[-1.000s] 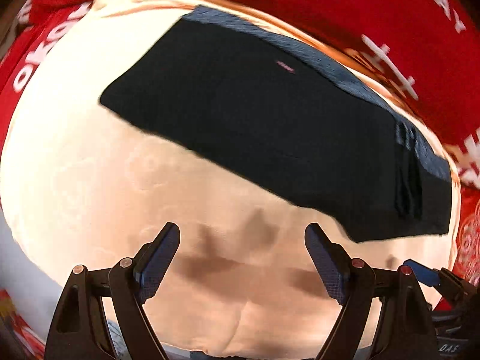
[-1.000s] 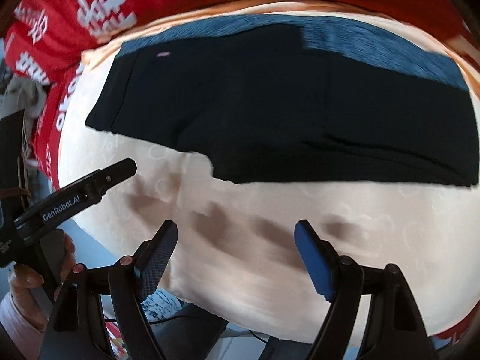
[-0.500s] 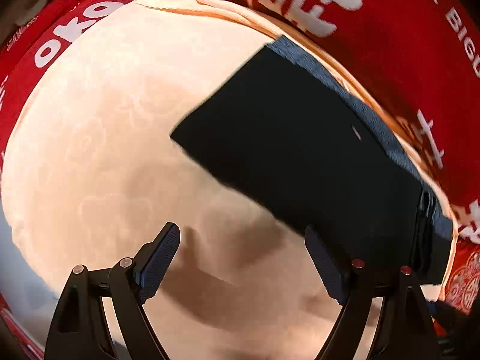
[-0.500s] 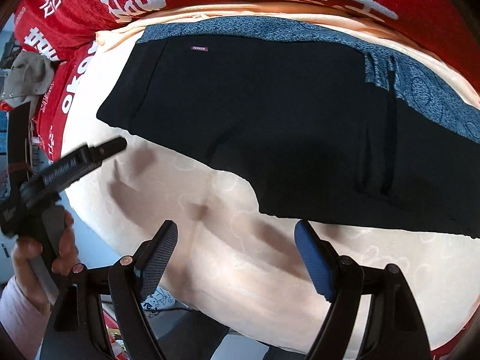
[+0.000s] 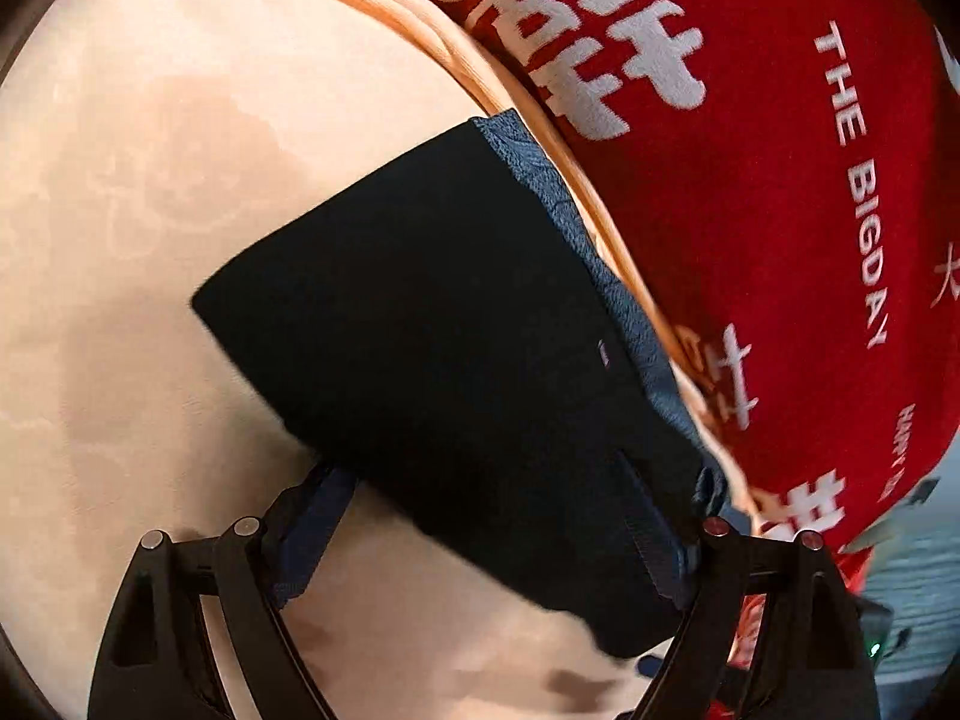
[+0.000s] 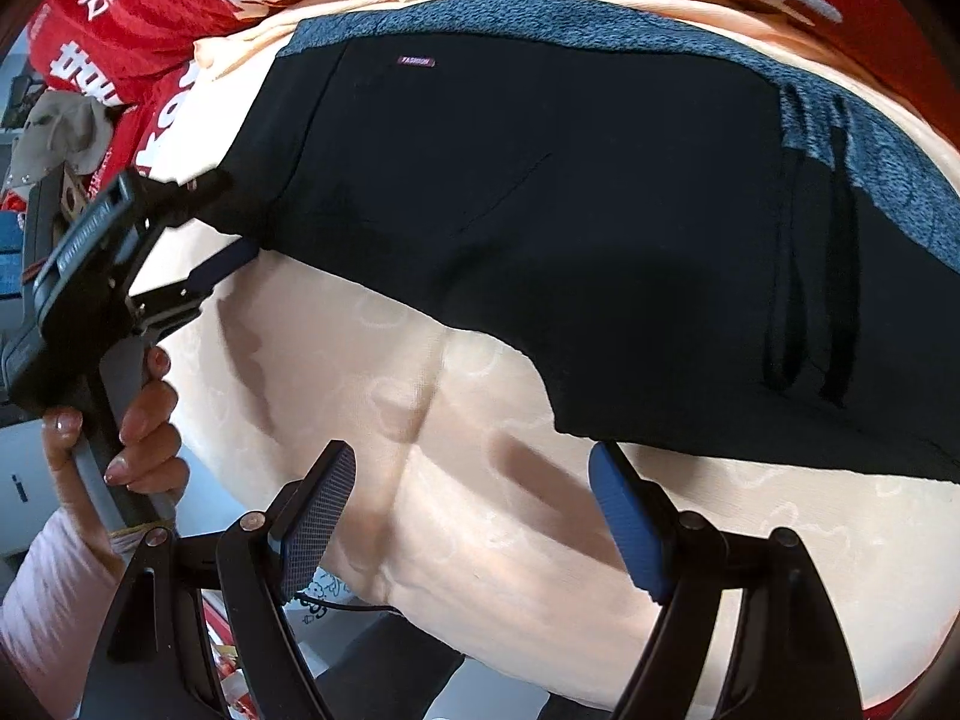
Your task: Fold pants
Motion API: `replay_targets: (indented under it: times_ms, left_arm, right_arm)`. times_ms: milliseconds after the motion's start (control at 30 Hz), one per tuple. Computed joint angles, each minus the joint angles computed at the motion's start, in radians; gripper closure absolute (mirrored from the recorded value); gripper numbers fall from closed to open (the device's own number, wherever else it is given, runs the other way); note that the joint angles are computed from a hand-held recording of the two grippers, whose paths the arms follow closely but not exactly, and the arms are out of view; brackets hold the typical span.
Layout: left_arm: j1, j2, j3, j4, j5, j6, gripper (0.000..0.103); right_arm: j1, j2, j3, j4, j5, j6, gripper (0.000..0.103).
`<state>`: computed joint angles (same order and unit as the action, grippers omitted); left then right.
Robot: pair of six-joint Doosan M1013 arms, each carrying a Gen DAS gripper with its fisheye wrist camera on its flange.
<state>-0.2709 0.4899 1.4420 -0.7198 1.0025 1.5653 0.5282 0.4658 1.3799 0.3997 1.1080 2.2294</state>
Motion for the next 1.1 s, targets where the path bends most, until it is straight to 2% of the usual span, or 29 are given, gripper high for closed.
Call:
replay_targets:
  times_ms: [100,133,167,267,400,467,533,600,700,900,967,1100]
  left_arm:
    - [0.003,-0.003,0.016,-0.049,-0.041,0.006,0.016]
    - [0.002,-0.004,0.021,-0.063,-0.056,0.009,0.008]
    - [-0.003,-0.005,0.025,-0.073,-0.073,0.006,0.006]
    - [-0.046,-0.007,0.007,0.055,-0.124,-0.110,0.002]
    - [-0.067,0.005,-0.028,0.164,-0.111,-0.201,0.003]
    - [-0.071,0.011,-0.045,0.226,-0.089,-0.252,0.018]
    - [-0.086,0.016,-0.070,0.368,-0.051,-0.306,0.059]
    - [-0.098,0.020,-0.084,0.433,-0.031,-0.285,0.061]
    - [-0.137,0.005,-0.082,0.580,-0.053,-0.235,0.064]
    - [-0.250,-0.063,0.021,0.980,-0.246,-0.147,0.064]
    - [-0.269,-0.081,0.059,1.068,-0.293,-0.116,0.064]
    - [-0.283,-0.098,0.089,1.122,-0.340,-0.068,0.064]
  right_arm:
    - [-0.001,0.002,-0.001,0.002,-0.006,-0.003,0.020]
    - [-0.001,0.002,-0.001,0.003,-0.010,-0.003,0.020]
    - [-0.001,0.002,-0.001,0.004,-0.014,-0.004,0.020]
    - [0.002,-0.001,0.001,-0.008,-0.020,-0.001,0.020]
    - [0.005,-0.008,-0.002,-0.036,-0.023,0.027,0.020]
    - [0.009,-0.016,-0.002,-0.066,-0.026,0.045,0.020]
    - [0.008,-0.024,0.000,-0.092,-0.025,0.054,0.020]
    - [0.003,-0.030,0.000,-0.119,-0.017,0.063,0.020]
    - [-0.009,-0.028,-0.022,-0.159,-0.005,0.084,0.020]
    - [-0.062,0.010,-0.129,-0.143,0.011,-0.005,0.020]
    - [-0.084,0.057,-0.209,-0.083,0.053,-0.080,0.020]
    - [-0.091,0.181,-0.415,-0.013,0.199,-0.183,0.020]
